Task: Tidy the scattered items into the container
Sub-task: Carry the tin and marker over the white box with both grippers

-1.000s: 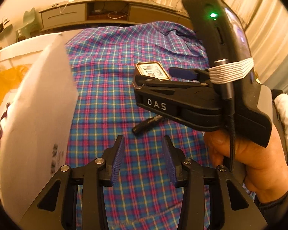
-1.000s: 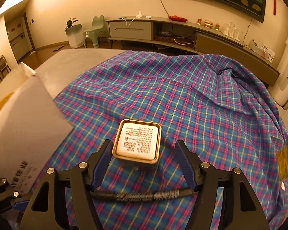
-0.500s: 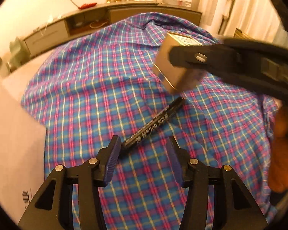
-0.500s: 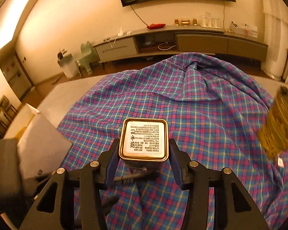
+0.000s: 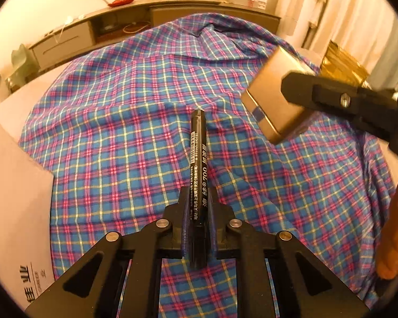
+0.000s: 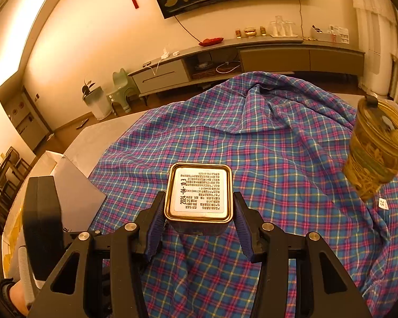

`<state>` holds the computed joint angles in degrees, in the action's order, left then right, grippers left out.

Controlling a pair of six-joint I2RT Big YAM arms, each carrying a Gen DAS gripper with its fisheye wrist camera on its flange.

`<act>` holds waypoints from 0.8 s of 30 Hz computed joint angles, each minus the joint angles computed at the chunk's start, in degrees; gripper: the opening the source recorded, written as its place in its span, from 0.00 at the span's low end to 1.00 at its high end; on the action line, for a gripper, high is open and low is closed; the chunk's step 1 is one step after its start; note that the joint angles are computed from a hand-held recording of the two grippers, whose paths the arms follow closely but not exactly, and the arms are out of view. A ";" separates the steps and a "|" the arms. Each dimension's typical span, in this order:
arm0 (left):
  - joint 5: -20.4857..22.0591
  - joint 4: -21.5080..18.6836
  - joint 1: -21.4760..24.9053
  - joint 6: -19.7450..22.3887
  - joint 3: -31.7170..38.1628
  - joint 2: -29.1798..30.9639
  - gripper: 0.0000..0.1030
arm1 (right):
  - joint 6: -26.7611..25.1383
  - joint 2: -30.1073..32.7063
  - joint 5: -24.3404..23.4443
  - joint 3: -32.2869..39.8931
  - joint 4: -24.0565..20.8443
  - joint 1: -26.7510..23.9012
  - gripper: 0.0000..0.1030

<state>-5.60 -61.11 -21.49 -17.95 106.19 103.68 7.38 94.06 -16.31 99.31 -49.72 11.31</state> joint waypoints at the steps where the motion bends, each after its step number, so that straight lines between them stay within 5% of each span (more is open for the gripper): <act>1: -0.20 0.12 -0.05 -0.54 -0.45 -0.64 0.13 | -0.01 -0.19 0.04 -0.24 0.07 0.06 0.49; 24: -5.73 0.19 -1.96 -4.99 -14.69 -19.06 0.13 | 2.02 -15.41 4.84 -14.97 0.57 8.30 0.49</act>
<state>-11.33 -60.92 -23.46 -22.95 91.50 84.62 9.40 78.65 -11.48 84.34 -49.15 19.61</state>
